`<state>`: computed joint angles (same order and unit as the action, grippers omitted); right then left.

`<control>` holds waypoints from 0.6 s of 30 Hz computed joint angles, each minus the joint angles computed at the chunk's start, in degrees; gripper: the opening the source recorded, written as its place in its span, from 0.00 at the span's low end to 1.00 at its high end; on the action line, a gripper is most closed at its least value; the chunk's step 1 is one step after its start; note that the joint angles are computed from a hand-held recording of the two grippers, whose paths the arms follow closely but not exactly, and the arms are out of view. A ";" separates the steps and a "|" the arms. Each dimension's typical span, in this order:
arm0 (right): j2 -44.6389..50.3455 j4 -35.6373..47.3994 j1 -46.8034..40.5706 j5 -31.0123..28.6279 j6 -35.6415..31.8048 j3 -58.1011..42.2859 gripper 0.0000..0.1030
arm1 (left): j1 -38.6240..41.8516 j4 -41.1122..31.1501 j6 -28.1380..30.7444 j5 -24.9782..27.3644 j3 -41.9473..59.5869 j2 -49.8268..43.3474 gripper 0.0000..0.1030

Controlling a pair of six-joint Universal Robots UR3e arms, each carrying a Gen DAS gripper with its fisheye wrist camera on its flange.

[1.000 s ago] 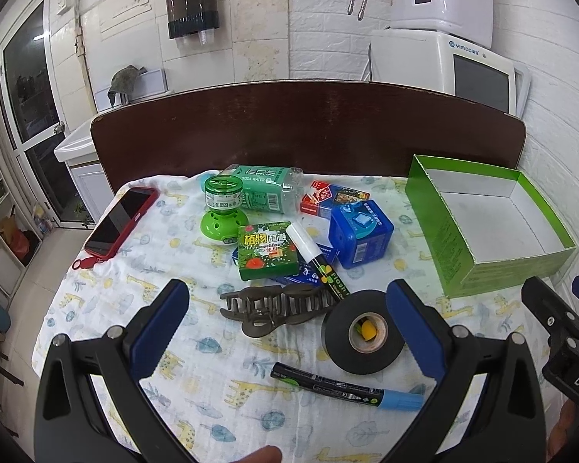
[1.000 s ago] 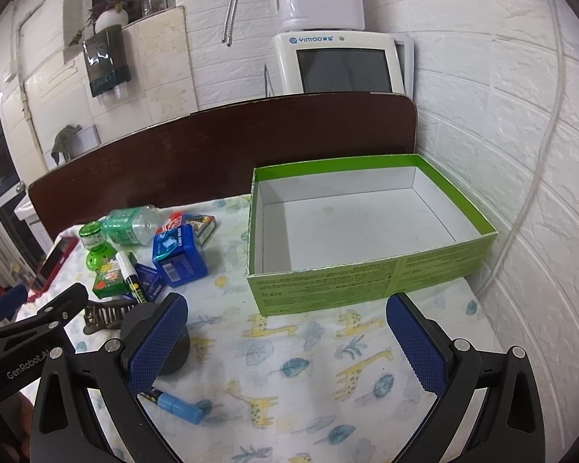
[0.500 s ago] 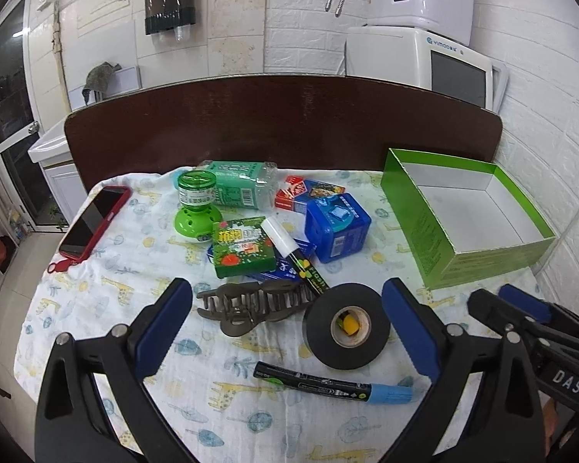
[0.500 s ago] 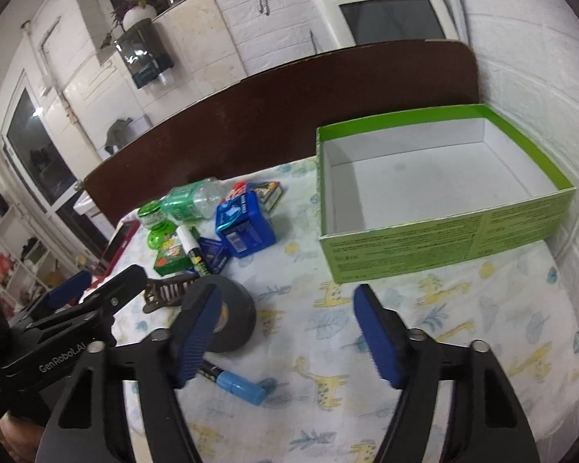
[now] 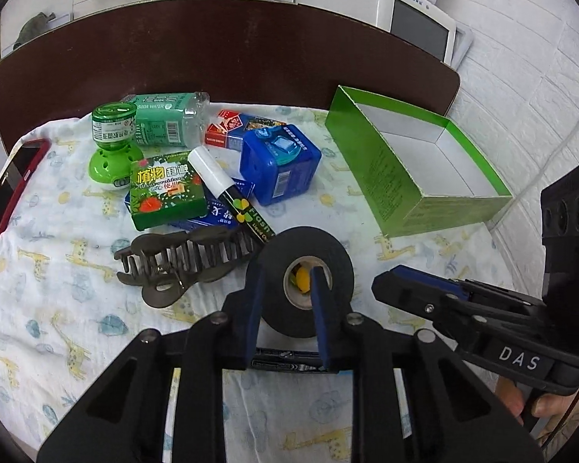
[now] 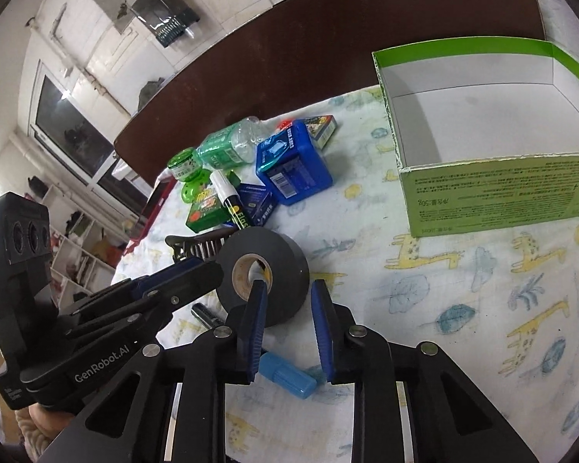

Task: Organize rigid objects
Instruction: 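Close both grippers together on the black tape roll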

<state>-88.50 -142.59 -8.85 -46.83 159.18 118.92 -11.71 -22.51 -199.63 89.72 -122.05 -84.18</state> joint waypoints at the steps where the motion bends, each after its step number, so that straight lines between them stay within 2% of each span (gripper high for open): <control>1: 0.89 -0.01 0.44 -0.16 0.33 -0.68 0.26 | 0.17 -0.43 0.07 -0.21 0.23 -0.34 0.21; 14: 9.54 1.07 4.56 -2.11 3.12 -7.45 0.26 | 4.39 -2.71 4.58 -3.77 -1.31 0.53 0.19; 16: 9.57 0.29 5.23 -2.88 2.87 -7.68 0.26 | 5.71 -1.53 5.90 -6.62 -2.30 0.89 0.19; 18: 9.40 -0.10 6.06 -3.82 2.75 -8.06 0.24 | 7.25 -1.22 6.81 -11.14 -3.17 1.39 0.09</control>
<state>-79.09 -142.69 -2.79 -50.65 161.93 110.86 -4.46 -23.73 -192.82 78.58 -125.22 -82.79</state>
